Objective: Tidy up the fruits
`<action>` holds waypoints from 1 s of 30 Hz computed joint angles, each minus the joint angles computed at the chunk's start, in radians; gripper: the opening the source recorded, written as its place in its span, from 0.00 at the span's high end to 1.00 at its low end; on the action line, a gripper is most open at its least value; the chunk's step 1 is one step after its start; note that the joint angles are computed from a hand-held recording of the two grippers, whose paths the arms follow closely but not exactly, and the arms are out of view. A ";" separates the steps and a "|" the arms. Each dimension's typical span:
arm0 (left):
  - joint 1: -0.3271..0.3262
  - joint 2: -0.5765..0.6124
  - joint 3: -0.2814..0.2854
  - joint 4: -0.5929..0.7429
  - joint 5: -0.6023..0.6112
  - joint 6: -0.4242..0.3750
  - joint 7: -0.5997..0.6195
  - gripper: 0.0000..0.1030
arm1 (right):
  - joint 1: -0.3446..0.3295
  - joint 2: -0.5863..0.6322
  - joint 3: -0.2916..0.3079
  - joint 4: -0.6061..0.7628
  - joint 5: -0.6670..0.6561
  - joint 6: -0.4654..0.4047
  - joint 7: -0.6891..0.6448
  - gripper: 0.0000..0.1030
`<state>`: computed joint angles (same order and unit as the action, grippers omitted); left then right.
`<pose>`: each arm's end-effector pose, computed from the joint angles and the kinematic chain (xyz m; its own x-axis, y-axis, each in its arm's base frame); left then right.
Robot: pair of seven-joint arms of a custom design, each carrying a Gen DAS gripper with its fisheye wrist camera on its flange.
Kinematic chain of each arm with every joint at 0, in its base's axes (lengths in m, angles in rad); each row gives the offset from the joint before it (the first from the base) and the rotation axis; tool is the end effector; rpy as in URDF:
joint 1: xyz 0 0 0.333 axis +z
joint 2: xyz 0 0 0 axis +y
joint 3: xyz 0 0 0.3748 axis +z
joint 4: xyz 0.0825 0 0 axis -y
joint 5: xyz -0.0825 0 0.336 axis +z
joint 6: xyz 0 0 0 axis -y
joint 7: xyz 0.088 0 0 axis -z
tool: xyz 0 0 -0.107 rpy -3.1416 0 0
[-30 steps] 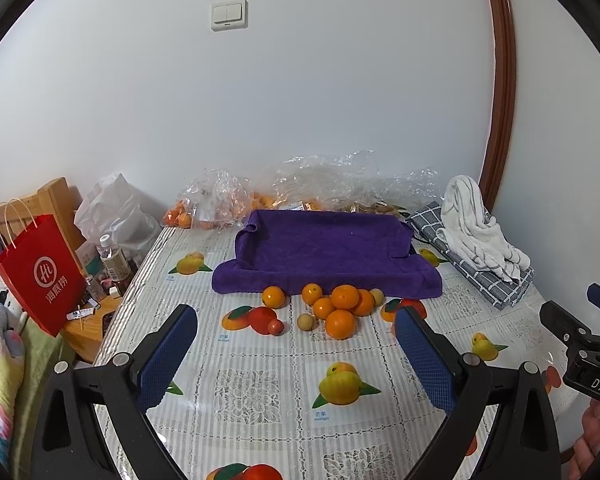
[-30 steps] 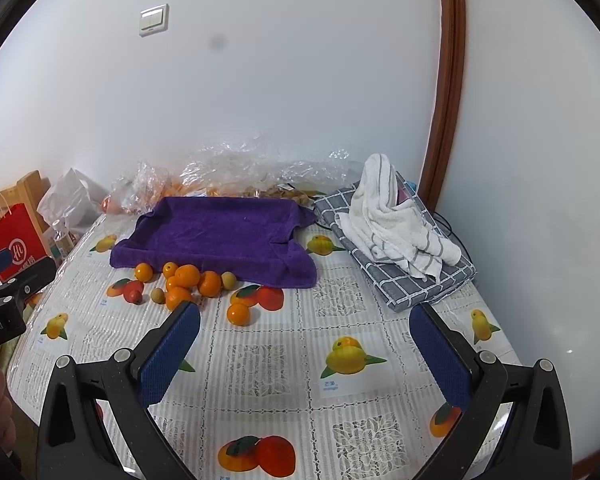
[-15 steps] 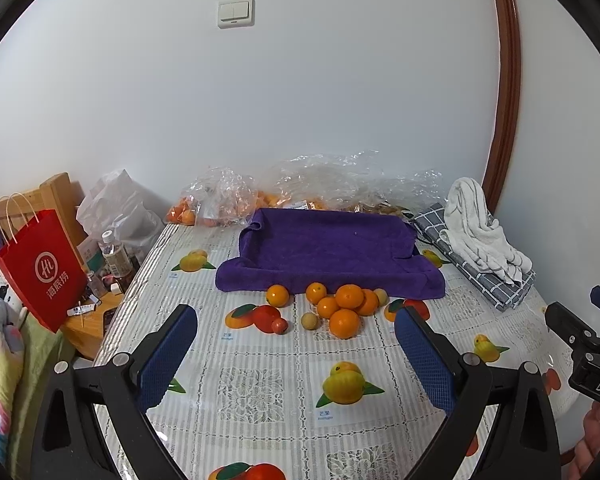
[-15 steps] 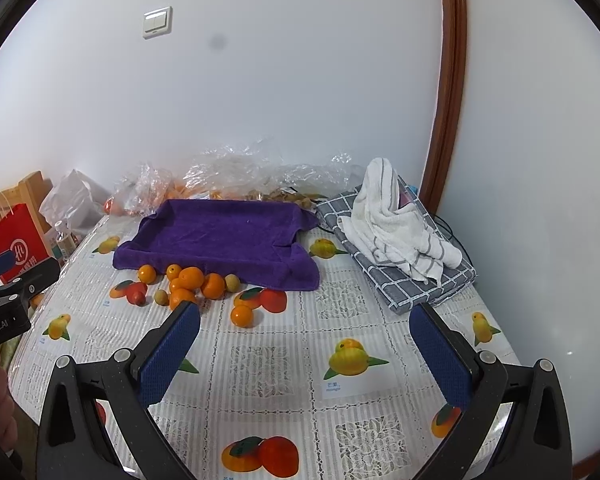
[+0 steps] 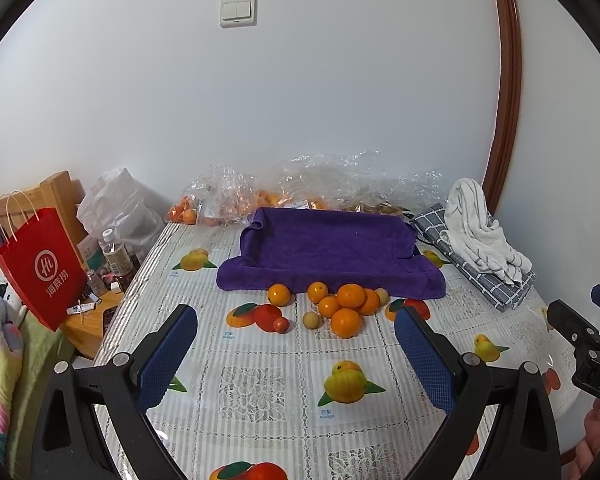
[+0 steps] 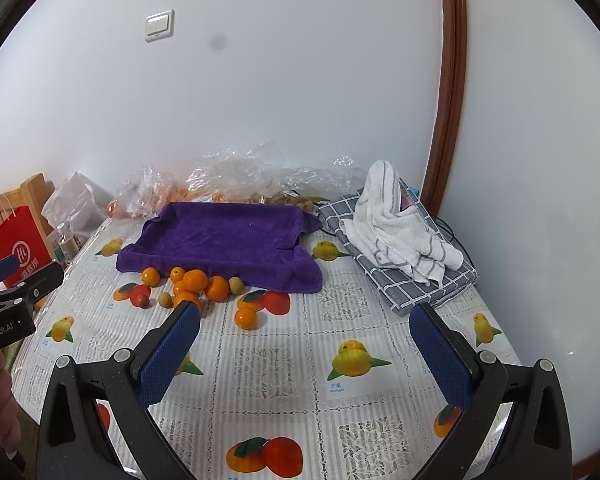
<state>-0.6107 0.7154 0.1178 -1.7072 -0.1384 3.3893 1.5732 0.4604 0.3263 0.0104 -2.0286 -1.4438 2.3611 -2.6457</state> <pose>0.6377 -0.3527 0.3778 -0.4071 -0.9133 0.0126 -0.5180 0.2195 -0.8267 0.5326 0.2563 0.3841 -0.4839 -0.8740 0.0449 -0.5146 0.2427 -0.8223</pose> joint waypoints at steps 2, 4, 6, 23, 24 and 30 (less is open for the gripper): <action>0.001 -0.002 -0.001 -0.006 0.001 0.005 0.000 0.03 | 0.000 0.000 0.000 0.000 0.001 0.001 0.000 0.00; -0.001 0.002 0.001 -0.001 -0.002 0.007 0.000 0.03 | 0.001 0.000 0.000 -0.001 0.001 0.002 0.004 0.00; -0.001 0.005 0.000 0.002 -0.003 0.005 0.000 0.03 | 0.002 0.003 0.000 0.000 -0.002 0.000 0.005 0.00; 0.016 0.097 0.017 0.141 0.034 -0.066 -0.026 0.03 | -0.007 0.101 -0.045 0.083 0.016 0.067 -0.045 0.00; 0.007 0.118 0.040 0.170 0.039 -0.087 -0.032 0.03 | -0.008 0.115 -0.050 0.095 0.012 0.071 -0.050 0.00; 0.053 0.214 0.036 0.301 0.096 -0.177 -0.087 0.03 | -0.026 0.203 -0.077 0.169 -0.024 0.135 -0.024 0.00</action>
